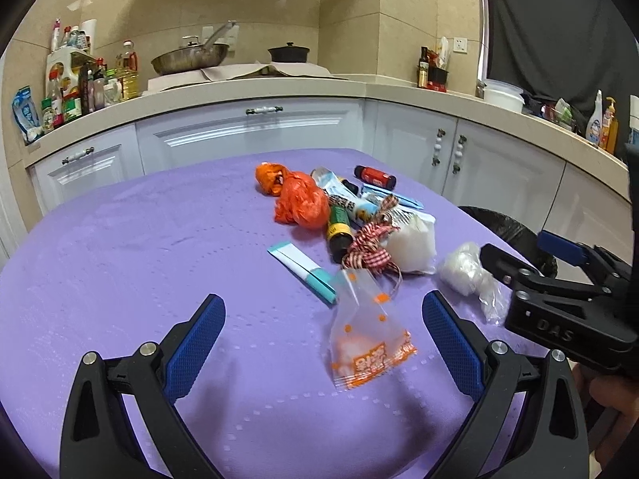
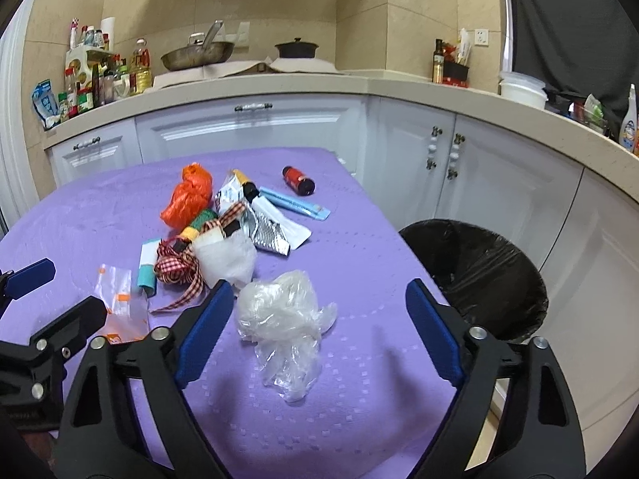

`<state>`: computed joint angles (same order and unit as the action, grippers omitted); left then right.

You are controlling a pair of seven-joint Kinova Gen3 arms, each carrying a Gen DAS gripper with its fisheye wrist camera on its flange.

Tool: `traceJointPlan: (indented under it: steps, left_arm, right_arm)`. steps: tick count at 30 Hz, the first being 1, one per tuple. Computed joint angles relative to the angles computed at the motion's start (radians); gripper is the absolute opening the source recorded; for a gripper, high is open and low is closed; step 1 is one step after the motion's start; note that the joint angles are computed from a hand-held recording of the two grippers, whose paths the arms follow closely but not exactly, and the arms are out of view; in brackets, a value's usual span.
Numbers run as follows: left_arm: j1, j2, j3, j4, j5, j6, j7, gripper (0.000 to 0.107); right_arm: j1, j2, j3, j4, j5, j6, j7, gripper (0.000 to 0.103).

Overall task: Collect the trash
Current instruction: 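Grasp the orange-printed snack bag with the left tool while the right tool grasps the clear plastic bag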

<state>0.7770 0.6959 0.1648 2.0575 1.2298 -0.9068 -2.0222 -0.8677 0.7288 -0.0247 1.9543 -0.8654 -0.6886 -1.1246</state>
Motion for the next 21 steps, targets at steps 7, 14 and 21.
traceJointPlan:
  steps: [7, 14, 21]
  left_arm:
    - [-0.005, 0.026, -0.001, -0.02, -0.007, -0.003, -0.025, 0.094]
    - [-0.018, 0.034, -0.004, -0.027, -0.048, 0.044, -0.047, 0.061]
    - [-0.003, 0.034, -0.028, -0.019, -0.102, 0.072, -0.029, 0.037]
  right_arm:
    - [0.041, 0.013, 0.0, -0.016, 0.066, 0.071, -0.038, 0.077]
    - [0.047, 0.015, 0.013, -0.012, 0.133, 0.096, -0.097, 0.077]
    - [0.037, 0.021, 0.032, -0.017, 0.175, 0.125, -0.128, 0.072]
